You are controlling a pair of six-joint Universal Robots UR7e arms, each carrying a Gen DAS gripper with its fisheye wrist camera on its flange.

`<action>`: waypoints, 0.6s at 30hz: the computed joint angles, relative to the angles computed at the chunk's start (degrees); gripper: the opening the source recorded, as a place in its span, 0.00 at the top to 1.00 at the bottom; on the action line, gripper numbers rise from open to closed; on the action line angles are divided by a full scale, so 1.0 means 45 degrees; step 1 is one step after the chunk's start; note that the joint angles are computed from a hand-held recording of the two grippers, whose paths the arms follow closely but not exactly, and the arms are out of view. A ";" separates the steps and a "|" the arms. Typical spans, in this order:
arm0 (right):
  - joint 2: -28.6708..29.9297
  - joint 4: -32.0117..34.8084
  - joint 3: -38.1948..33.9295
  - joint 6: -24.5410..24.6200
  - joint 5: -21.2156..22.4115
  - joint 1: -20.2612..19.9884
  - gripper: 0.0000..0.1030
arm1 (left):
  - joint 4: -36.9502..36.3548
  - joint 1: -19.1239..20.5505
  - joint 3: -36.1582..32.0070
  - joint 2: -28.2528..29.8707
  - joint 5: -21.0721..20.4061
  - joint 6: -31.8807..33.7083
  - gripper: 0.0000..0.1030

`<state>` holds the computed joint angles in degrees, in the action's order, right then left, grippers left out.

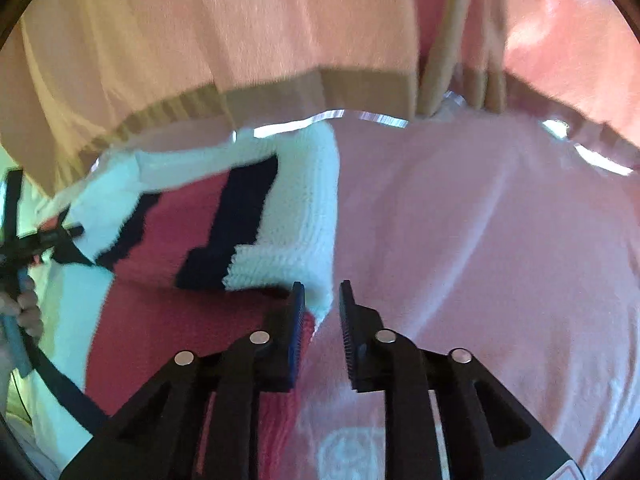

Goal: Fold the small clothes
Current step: 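Fold the held sleeve across the sweater body with the right gripper while the left gripper pins the body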

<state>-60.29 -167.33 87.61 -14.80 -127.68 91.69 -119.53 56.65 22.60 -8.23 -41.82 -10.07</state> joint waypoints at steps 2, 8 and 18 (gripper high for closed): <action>-0.0157 -0.0267 0.0143 0.0269 0.0410 0.0106 0.65 | 0.0474 0.0105 -0.0379 0.0145 -0.0217 -0.0412 0.91; 0.0958 0.0753 -0.1653 0.0823 0.0688 -0.0248 0.43 | 0.0473 0.0175 -0.0456 0.0181 -0.0544 -0.0870 0.85; 0.1015 -0.0792 -0.1826 0.0713 0.3471 -0.0432 0.88 | -0.5775 -0.0203 0.2657 -0.1170 -0.1141 0.2791 0.94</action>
<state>-55.72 -170.90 79.39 -11.59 -112.06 89.75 -145.52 55.73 34.56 -13.49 -46.96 2.49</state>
